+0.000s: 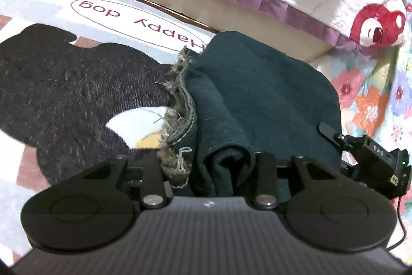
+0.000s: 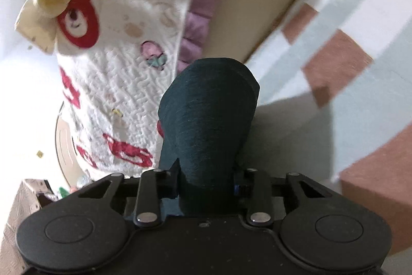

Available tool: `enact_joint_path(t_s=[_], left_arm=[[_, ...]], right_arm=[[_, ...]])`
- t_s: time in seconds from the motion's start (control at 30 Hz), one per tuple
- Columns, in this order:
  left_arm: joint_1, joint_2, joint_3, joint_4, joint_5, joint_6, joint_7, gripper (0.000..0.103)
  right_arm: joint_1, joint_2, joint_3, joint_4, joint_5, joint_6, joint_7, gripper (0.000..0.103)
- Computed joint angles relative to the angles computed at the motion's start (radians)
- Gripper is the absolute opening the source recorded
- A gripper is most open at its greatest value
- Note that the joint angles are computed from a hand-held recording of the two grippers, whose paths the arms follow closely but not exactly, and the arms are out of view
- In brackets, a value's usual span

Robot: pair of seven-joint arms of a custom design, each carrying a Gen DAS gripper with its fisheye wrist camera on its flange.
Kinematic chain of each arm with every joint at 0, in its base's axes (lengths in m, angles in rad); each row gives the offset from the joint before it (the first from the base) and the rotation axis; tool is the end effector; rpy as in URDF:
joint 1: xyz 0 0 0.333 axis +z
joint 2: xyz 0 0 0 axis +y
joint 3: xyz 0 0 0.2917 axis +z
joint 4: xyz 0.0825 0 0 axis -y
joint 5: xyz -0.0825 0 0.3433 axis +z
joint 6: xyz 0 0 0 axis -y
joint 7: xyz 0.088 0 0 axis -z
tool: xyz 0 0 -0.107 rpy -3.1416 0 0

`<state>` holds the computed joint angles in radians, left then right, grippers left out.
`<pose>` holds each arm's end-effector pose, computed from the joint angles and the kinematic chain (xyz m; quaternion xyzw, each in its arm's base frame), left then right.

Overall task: Fold clothes
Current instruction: 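Lift the folded jeans with both tools and carry them toward the clothes stack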

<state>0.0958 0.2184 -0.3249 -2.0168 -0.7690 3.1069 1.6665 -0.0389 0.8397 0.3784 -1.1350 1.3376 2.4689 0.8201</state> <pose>0.5877 -0.0651 0.4352 -0.7687 0.4703 -0.4210 0.1034 0.7319 0.1486 0.3782 -0.5343 0.5751 0.1658 0.5969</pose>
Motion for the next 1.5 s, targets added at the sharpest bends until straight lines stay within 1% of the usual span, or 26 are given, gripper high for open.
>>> enact_joint_path(t_s=[0.03,0.1,0.2,0.27,0.4,0.53,0.7,0.8,0.9,0.97,1.1,1.17,1.27,1.3,1.37,1.43,1.5], left_arm=[[0.03,-0.013,-0.033,-0.008,-0.058,0.003,0.039,0.034],[0.059,-0.046,-0.067,-0.026,-0.179,0.004,0.126,0.034],[0.039,-0.109,-0.05,-0.07,-0.248,0.026,0.191,0.034],[0.027,-0.147,-0.029,-0.09,-0.292,0.026,0.223,0.034],[-0.003,-0.224,0.03,-0.135,-0.345,0.004,0.274,0.034],[-0.032,-0.297,0.098,-0.19,-0.355,-0.025,0.278,0.034],[-0.085,-0.35,0.179,-0.236,-0.389,-0.015,0.322,0.034],[-0.111,-0.377,0.222,-0.268,-0.363,-0.003,0.336,0.034],[-0.158,-0.416,0.289,-0.294,-0.416,-0.011,0.4,0.034],[-0.173,-0.447,0.321,-0.313,-0.402,-0.008,0.411,0.034],[-0.194,-0.509,0.38,-0.349,-0.346,0.0,0.414,0.034],[-0.248,-0.532,0.433,-0.354,-0.376,0.038,0.47,0.034],[-0.362,-0.569,0.54,-0.348,-0.437,0.088,0.575,0.034],[-0.373,-0.578,0.557,-0.347,-0.429,0.084,0.578,0.034],[-0.373,-0.6,0.582,-0.344,-0.401,0.06,0.566,0.034],[-0.359,-0.624,0.598,-0.339,-0.366,0.038,0.55,0.034],[-0.318,-0.64,0.598,-0.324,-0.306,-0.003,0.504,0.034]], right_arm=[[0.001,-0.008,0.001,0.0,-0.003,-0.004,0.002,0.039],[0.001,-0.022,0.005,0.003,-0.003,-0.018,0.005,0.039],[0.01,-0.041,0.005,0.014,-0.009,-0.039,0.004,0.039],[0.017,-0.051,0.005,0.02,-0.013,-0.055,0.01,0.039],[0.037,-0.066,0.004,0.031,-0.018,-0.081,0.031,0.039],[0.061,-0.083,-0.001,0.03,-0.031,-0.1,0.079,0.039],[0.087,-0.136,-0.006,-0.031,-0.03,-0.089,0.043,0.039],[0.106,-0.14,-0.007,-0.049,-0.017,-0.08,0.035,0.039],[0.122,-0.133,-0.005,-0.046,-0.005,-0.085,0.037,0.039],[0.141,-0.122,-0.009,-0.019,-0.023,-0.095,0.056,0.039],[0.186,-0.116,-0.008,0.038,-0.07,-0.085,0.086,0.039],[0.204,-0.131,-0.001,0.046,-0.087,-0.07,0.08,0.039],[0.225,-0.169,0.004,0.03,-0.098,-0.041,0.072,0.039],[0.232,-0.181,0.003,0.025,-0.101,-0.027,0.071,0.039],[0.254,-0.194,-0.001,0.032,-0.116,-0.002,0.085,0.039],[0.285,-0.183,-0.012,0.079,-0.157,0.009,0.121,0.039],[0.326,-0.135,-0.023,0.189,-0.224,0.002,0.193,0.039]])
